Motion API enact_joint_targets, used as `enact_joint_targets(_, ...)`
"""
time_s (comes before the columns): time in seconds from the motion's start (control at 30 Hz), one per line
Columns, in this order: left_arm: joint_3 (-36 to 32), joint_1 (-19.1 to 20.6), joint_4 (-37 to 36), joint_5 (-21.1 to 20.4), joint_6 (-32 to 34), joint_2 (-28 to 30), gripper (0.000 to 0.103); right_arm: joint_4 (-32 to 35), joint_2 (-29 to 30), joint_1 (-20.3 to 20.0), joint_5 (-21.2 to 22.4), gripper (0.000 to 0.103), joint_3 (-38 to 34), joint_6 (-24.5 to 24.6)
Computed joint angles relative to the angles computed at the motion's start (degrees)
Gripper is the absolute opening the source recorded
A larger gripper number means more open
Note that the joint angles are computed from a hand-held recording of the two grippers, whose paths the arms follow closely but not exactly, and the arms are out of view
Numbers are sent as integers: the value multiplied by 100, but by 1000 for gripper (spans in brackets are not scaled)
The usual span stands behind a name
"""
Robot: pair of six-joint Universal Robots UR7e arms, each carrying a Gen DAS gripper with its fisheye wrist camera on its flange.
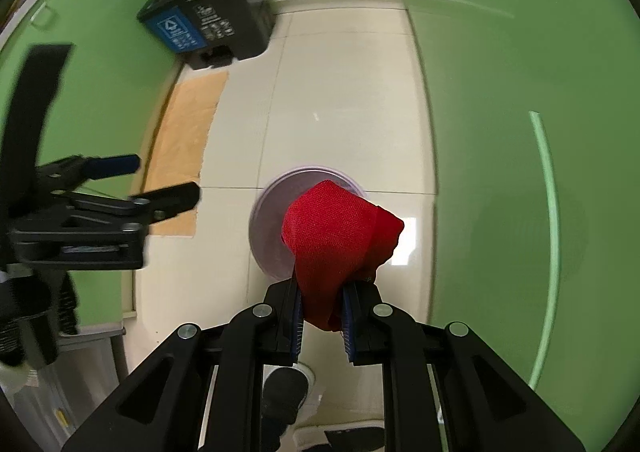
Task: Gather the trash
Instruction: 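Carry foam roll and red cloth to the wastebasket and open both grippers, then swing both tools back toward the counter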
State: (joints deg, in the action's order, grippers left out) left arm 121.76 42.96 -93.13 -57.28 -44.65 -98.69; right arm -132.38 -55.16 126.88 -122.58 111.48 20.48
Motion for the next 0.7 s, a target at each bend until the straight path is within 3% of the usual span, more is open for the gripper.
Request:
enact_joint_targets(0.23, 98, 148, 198, 221, -35, -446, 100, -636, 651, -193, 162, 16, -111, -484)
enact_joint_targets(0.3, 121, 184, 298, 272, -90, -578, 100, -780, 779, -214, 155, 23, -144, -590)
enact_joint_targets(0.33, 128, 186, 351, 295, -115, -643, 100, -836, 825, -226, 161, 33, -154, -619)
enact_joint_targets(0.37, 134, 191, 415, 312, -151, -714, 100, -900, 827, -215, 122, 74, -134, -642)
enact_joint_targets(0.4, 136, 190, 476, 330, -185, -761, 100, -1061, 808, -170, 27, 97, -79, -697)
enact_joint_targets(0.53, 91, 136, 733, 364, -339, -907, 100, -735, 767, -61, -58, 98, -176, -477)
enact_joint_targets(0.7, -201, -217, 1206, 242, -675, -910, 100, -46, 512, 188, -87, 98, -396, -45)
